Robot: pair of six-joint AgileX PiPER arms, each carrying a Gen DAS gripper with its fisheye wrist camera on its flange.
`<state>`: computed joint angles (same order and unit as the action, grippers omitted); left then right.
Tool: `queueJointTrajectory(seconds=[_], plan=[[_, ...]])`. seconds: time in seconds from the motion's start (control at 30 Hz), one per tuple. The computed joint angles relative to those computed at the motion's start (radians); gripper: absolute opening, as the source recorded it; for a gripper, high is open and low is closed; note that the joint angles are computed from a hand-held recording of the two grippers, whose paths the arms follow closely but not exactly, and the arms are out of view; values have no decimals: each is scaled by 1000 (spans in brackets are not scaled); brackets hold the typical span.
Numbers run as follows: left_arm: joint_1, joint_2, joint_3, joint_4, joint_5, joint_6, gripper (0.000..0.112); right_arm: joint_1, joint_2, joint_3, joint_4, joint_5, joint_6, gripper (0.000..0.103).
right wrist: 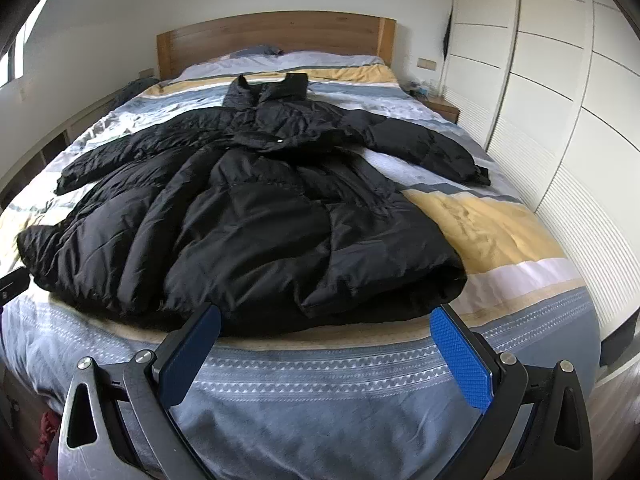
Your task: Fold large clothes
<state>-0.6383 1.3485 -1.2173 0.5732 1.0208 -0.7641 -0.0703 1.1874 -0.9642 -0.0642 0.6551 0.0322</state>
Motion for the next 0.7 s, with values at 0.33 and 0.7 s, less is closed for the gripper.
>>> queueJointTrajectory(seconds=[0.33, 0.7], plan=[[204, 242, -219, -158, -40, 182, 93, -112, 269, -277, 206, 34, -151, 102], [365, 849, -1065, -258, 73, 387, 93, -206, 1023, -1302, 226, 312, 16, 102]])
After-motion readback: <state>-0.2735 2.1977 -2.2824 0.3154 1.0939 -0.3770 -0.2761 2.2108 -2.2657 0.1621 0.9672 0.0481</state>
